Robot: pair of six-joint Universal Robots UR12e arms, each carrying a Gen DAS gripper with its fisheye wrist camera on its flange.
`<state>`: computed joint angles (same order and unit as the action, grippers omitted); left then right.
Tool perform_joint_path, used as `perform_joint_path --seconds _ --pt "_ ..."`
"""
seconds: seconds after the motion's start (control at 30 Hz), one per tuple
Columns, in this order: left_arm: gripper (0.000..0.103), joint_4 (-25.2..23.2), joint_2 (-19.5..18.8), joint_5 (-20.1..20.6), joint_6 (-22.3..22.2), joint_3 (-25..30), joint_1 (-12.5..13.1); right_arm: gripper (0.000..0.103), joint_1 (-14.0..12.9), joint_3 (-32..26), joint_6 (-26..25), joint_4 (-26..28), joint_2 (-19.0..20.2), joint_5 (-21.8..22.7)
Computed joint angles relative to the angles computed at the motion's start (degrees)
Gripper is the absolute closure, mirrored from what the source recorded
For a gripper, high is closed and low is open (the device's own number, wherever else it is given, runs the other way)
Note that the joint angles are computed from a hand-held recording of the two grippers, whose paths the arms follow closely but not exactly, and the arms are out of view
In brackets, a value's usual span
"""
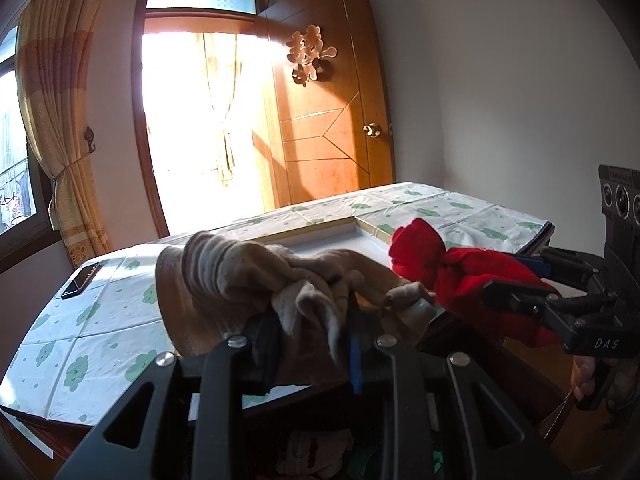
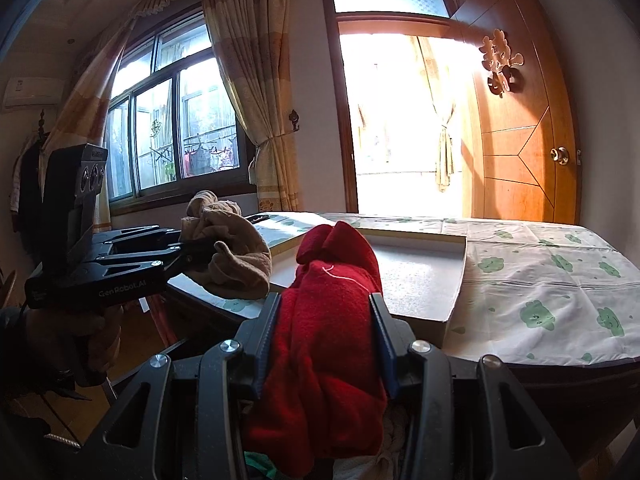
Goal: Take underwear out of drawer
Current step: 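Carry both held underwear over the beige cardboard tray with both tools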
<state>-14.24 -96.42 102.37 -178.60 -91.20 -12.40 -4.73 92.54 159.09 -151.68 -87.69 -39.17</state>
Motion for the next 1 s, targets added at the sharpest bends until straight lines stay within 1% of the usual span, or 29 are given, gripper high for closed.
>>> perform_joint_path --seconds 0.13,0.5,0.77,1.0 --pt "0.078 -1.8 -0.87 -2.03 -0.26 1.76 0.84 0.057 0.26 -2.2 -0.22 1.99 1.05 -0.94" --pt "0.078 -5.54 -4.1 -3.79 1.93 7.51 2.1 0.057 1.95 -9.32 -0.97 7.63 5.18 -5.71" --pt "0.078 -10.13 -6.41 -5.78 2.28 11.61 2.94 0.057 3.06 -13.72 -0.27 10.92 8.24 -8.25" --pt "0.078 -15.5 -9.53 -6.65 3.13 17.01 3.48 0.057 4.23 -18.55 0.42 13.3 11.34 -10.86"
